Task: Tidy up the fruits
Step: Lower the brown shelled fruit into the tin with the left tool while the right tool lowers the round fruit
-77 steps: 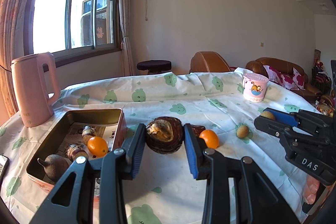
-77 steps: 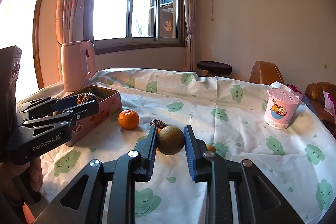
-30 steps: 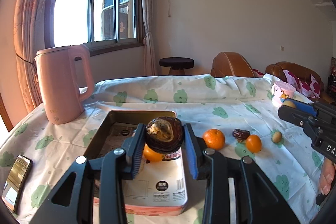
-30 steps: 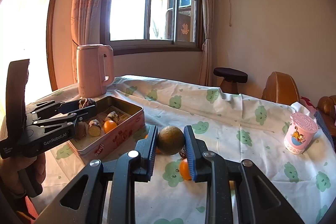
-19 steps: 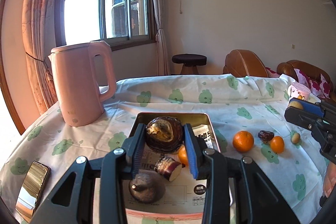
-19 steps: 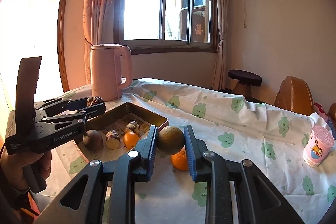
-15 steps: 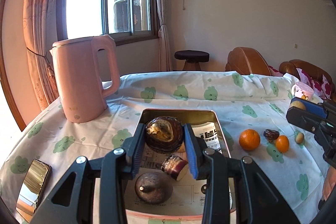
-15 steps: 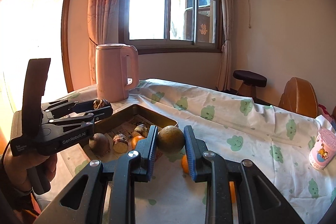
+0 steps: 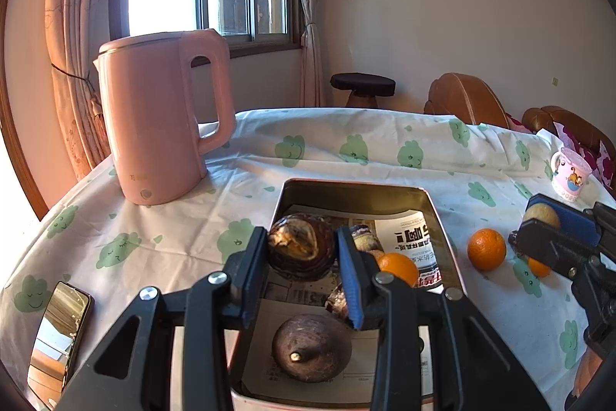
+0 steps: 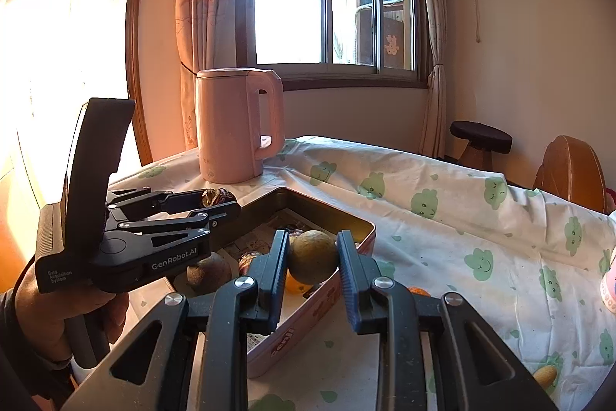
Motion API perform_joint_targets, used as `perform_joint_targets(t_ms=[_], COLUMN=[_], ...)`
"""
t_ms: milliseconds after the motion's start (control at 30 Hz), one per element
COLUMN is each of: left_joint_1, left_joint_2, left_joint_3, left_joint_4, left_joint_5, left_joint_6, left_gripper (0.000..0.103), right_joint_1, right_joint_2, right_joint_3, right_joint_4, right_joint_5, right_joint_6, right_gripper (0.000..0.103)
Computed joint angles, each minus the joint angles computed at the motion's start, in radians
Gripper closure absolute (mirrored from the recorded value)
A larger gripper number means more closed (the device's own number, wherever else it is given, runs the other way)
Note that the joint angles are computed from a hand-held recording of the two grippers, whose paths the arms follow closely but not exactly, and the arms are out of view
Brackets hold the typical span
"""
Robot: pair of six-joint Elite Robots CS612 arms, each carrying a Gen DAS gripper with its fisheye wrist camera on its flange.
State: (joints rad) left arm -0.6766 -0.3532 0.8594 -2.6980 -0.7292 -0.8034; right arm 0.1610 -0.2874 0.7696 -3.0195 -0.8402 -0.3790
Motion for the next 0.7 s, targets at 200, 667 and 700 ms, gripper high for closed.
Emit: perform_joint_targets(t_ms=[200, 667, 700], left_joint_1=[0.004, 0.011, 0.012], left_joint_2=[0.0, 0.005, 0.005], left_joint_3=[-0.002, -0.015, -0.016], left_joint_4=[0.013, 0.036, 0.037], left_joint_5=[-0.013, -0.039, -0.043], left_joint_6=[0.0, -0.002, -0.002], left_gripper=[0.065, 0.065, 0.065], right_joint_1=[0.009, 0.021, 0.022], right_joint_2=[0.009, 0.017, 0.017], right_joint_3=[-0.015, -0.029, -0.028], right_joint_4=[0.029, 0.076, 0.079], right_joint_5=[0.006, -0.003, -0.005], right_joint_6=[-0.011, -0.027, -0.03], right_gripper=[0.076, 0.076, 0.076])
